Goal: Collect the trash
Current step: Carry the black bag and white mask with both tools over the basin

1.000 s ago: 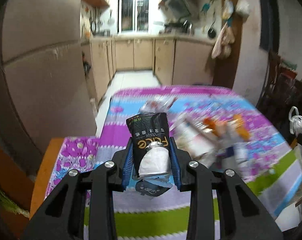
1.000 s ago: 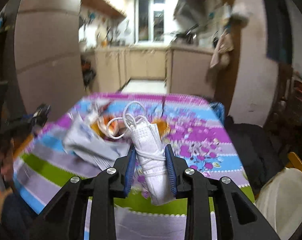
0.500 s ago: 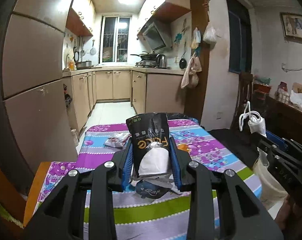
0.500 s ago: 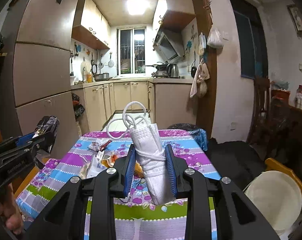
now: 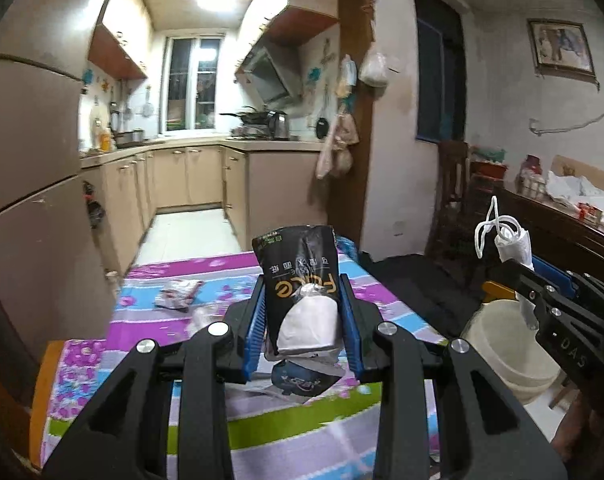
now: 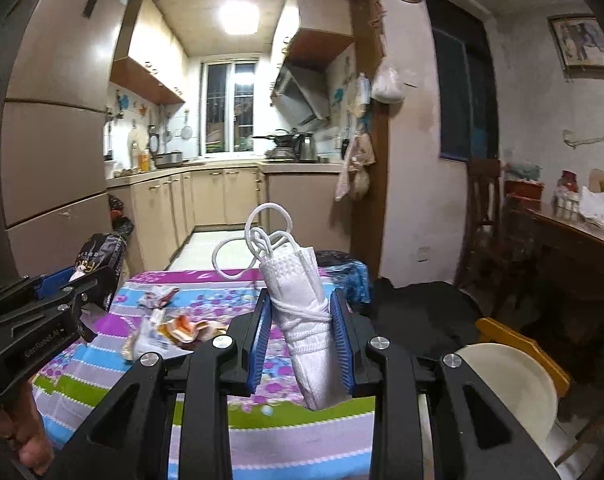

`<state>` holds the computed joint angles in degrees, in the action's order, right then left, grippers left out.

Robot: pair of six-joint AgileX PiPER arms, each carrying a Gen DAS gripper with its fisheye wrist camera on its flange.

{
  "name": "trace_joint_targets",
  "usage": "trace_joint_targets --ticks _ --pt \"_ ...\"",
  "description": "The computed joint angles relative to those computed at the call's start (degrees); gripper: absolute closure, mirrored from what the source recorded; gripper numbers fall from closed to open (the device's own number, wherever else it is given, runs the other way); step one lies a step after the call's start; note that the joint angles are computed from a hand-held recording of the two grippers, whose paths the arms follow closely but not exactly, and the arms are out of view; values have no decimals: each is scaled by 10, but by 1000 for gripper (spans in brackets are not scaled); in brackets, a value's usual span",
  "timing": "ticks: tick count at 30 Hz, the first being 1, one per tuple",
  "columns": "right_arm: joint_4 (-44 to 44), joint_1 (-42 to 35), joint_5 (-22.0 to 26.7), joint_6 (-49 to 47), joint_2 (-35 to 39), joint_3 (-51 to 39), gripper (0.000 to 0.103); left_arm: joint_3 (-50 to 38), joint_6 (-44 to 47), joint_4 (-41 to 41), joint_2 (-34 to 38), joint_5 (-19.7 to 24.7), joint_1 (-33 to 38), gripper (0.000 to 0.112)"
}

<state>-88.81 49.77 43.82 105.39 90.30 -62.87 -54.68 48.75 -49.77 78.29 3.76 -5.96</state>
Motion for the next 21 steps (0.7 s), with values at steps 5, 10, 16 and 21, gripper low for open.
trace_joint_targets --ticks 5,10,16,21 --pt "49 -51 1 -46 -71 50 72 -60 -286 284 45 18 -74 80" --pt "118 -163 -45 -130 -132 94 72 -168 -355 350 129 84 -156 80" --pt "428 -413 -190 -469 -132 72 72 -387 -369 367 290 237 -230 80" --pt "692 -551 -191 -756 -33 -3 72 -613 -387 367 447 398 -267 80"
